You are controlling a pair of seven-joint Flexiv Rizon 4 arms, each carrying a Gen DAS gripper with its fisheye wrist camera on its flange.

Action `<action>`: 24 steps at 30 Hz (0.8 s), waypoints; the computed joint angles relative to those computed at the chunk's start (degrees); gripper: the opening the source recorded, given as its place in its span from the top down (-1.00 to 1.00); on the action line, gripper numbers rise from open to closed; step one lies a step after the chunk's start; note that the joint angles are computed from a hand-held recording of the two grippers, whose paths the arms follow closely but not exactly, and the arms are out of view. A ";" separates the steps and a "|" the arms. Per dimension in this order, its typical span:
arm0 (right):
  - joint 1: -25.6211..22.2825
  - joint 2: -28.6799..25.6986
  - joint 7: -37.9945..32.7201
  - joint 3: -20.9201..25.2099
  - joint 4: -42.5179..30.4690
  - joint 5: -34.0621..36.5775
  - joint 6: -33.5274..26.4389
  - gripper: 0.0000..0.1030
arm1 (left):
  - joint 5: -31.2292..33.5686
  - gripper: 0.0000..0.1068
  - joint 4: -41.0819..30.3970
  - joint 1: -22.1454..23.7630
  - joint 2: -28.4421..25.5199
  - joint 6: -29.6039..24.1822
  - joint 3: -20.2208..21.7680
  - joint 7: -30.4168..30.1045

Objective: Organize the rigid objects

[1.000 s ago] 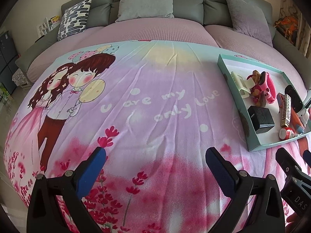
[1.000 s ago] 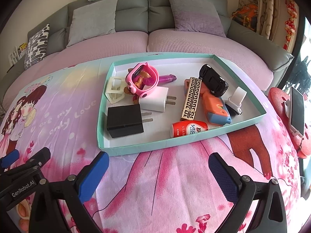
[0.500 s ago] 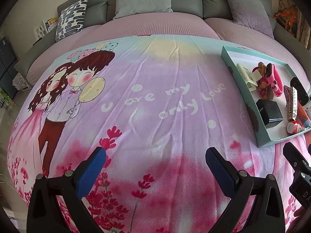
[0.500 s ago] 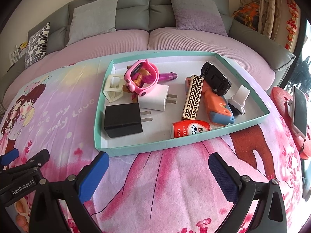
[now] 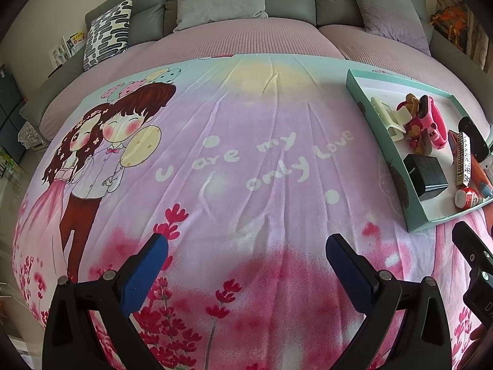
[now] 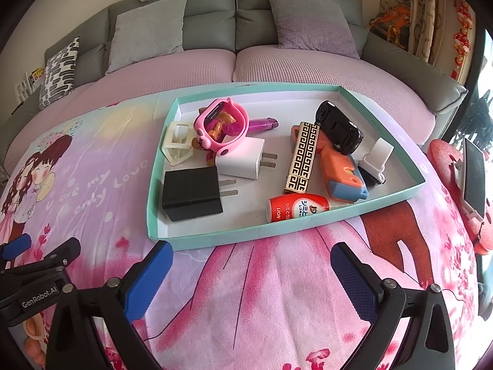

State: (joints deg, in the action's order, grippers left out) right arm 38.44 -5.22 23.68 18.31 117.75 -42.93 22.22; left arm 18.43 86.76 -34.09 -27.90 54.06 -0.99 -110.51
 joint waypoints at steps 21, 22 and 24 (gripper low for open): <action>0.08 -0.46 -0.64 -0.05 -0.23 0.98 -0.51 -1.00 | -0.51 -0.91 -0.27 0.02 -0.35 -1.15 -0.30 0.34; 0.09 -0.50 -0.71 -0.06 -0.25 1.02 -0.50 -1.00 | -0.56 -0.91 -0.27 0.03 -0.37 -1.17 -0.31 0.37; 0.09 -0.50 -0.80 -0.09 -0.21 1.00 -0.45 -1.00 | -0.62 -0.91 -0.42 0.00 -0.51 -1.42 -0.32 0.42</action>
State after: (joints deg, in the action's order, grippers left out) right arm 38.52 -5.73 22.89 18.22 117.54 -41.94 21.77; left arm 17.81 86.34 -34.09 -28.41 52.64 -1.32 -110.09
